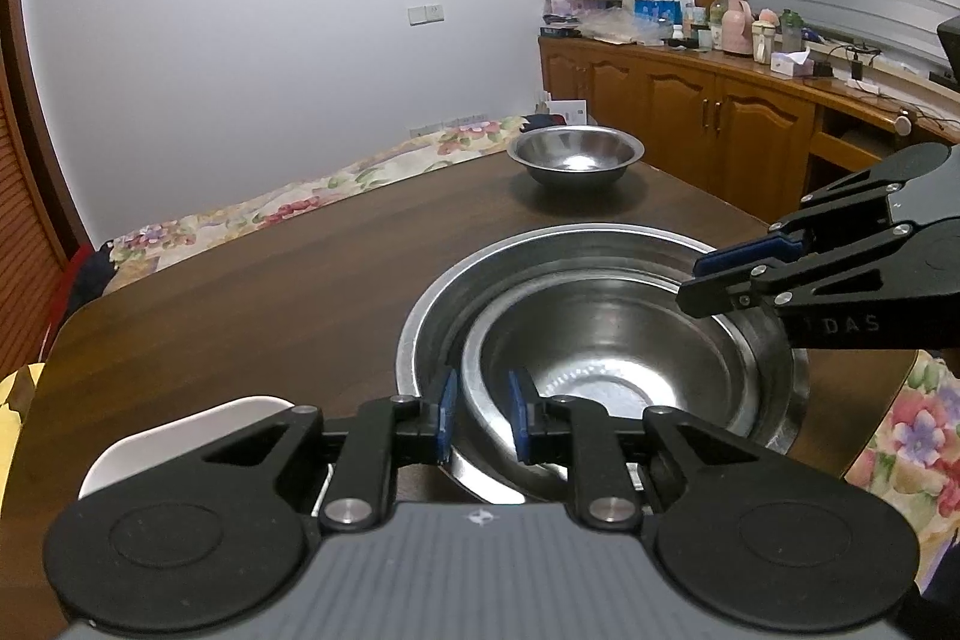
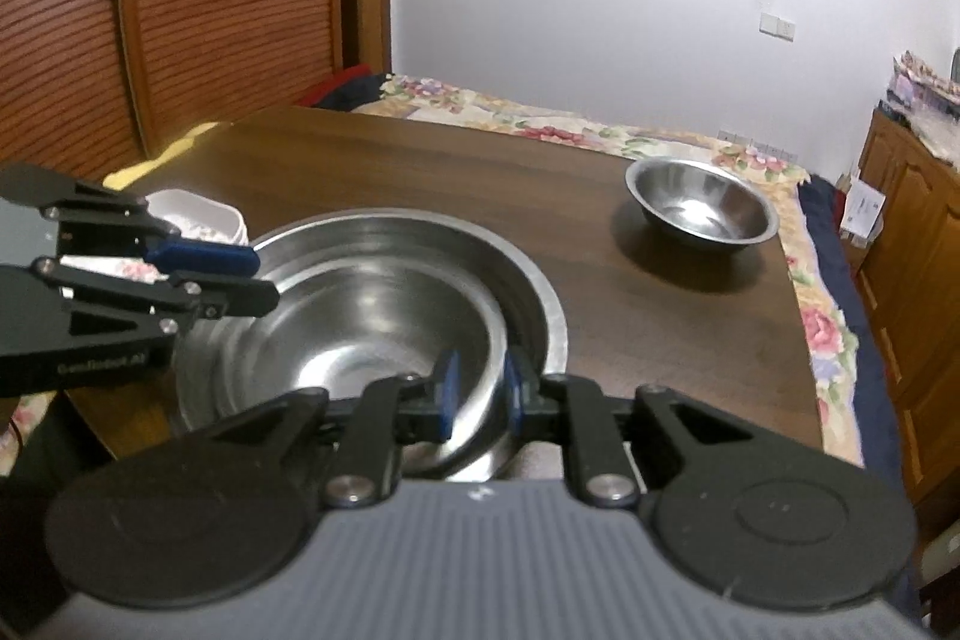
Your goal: Organize plates and bowls
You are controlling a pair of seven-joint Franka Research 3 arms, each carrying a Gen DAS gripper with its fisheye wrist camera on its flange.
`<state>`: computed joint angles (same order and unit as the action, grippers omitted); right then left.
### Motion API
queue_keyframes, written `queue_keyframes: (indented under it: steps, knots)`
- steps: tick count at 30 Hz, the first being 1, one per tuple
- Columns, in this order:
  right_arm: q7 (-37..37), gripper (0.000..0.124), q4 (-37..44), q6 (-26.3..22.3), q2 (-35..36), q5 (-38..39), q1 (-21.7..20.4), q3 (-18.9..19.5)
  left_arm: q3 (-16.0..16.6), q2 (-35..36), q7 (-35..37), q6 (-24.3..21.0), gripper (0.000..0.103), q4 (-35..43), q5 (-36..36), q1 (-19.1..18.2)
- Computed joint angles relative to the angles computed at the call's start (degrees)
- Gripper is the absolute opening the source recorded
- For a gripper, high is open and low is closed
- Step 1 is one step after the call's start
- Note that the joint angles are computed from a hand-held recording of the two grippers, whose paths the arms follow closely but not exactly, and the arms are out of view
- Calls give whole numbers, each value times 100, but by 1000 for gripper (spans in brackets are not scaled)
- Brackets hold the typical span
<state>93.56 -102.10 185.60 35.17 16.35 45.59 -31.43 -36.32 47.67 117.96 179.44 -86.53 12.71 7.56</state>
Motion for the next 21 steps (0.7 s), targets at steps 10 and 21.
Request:
queue_keyframes:
  steps: [10,21]
  knots:
    - [-60,12,33,85,56,80,-77,90,-81,71,55,-123,22,79,-116,43]
    - [-480,12,-203,705,-180,659,-368,588,-246,74,183,-245,22,152,-380,151]
